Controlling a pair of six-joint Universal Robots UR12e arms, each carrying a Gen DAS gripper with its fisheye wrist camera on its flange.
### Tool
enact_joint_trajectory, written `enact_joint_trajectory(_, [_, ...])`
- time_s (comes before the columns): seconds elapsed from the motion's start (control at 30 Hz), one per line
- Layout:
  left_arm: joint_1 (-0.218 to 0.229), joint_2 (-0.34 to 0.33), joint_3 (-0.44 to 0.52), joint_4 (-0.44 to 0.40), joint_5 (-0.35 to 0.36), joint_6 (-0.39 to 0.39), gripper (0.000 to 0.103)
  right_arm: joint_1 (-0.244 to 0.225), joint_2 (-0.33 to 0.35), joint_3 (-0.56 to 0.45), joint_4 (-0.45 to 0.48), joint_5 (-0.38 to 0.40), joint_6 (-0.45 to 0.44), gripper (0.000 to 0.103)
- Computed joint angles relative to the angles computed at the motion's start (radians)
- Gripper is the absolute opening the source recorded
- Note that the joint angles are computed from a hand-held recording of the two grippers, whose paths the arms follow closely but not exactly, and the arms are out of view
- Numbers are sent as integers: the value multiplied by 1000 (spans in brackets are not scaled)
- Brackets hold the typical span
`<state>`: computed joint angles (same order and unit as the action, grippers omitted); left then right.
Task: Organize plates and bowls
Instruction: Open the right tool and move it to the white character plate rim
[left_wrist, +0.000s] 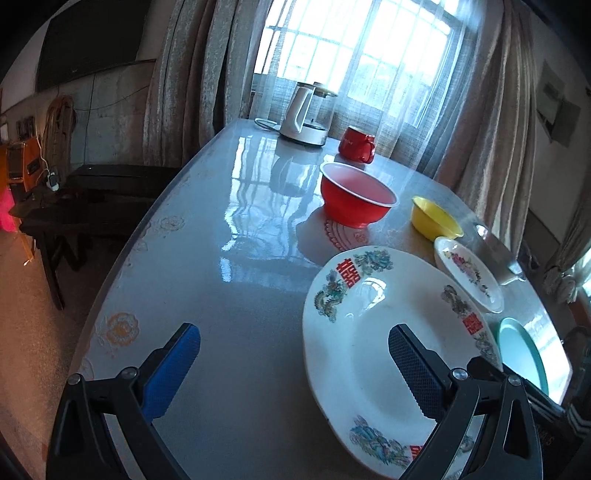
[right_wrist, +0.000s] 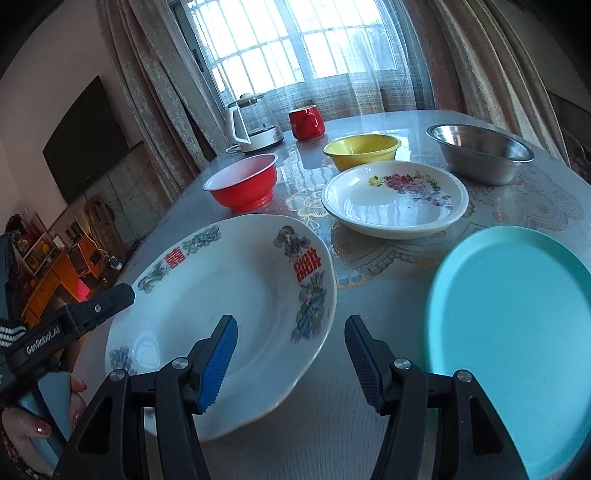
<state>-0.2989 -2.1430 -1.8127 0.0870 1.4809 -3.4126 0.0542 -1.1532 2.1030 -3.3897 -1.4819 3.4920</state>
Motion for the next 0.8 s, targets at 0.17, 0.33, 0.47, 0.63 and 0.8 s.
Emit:
enact_joint_trajectory(0.17, [17,-15,10,4,-78,-33,101,-19,19,-22,10,53,30,61])
enact_joint_trajectory(0.33, [31,-26,24,-14,-177,-35,91,-34,31,-44,36,134,35,61])
enact_joint_trajectory(0.47, [27,-29,36,-43,-194,-20,79,-41,38,-55,40,165,52,61])
enact_joint_trajectory(0.63, [19,-32,53,-89,-203,23,50,-41,46,-67,43,175,68,57])
enact_joint_trajectory(0.8, [18,-32,55,-98,-210,41,45,-40,45,-67,47,168,68,56])
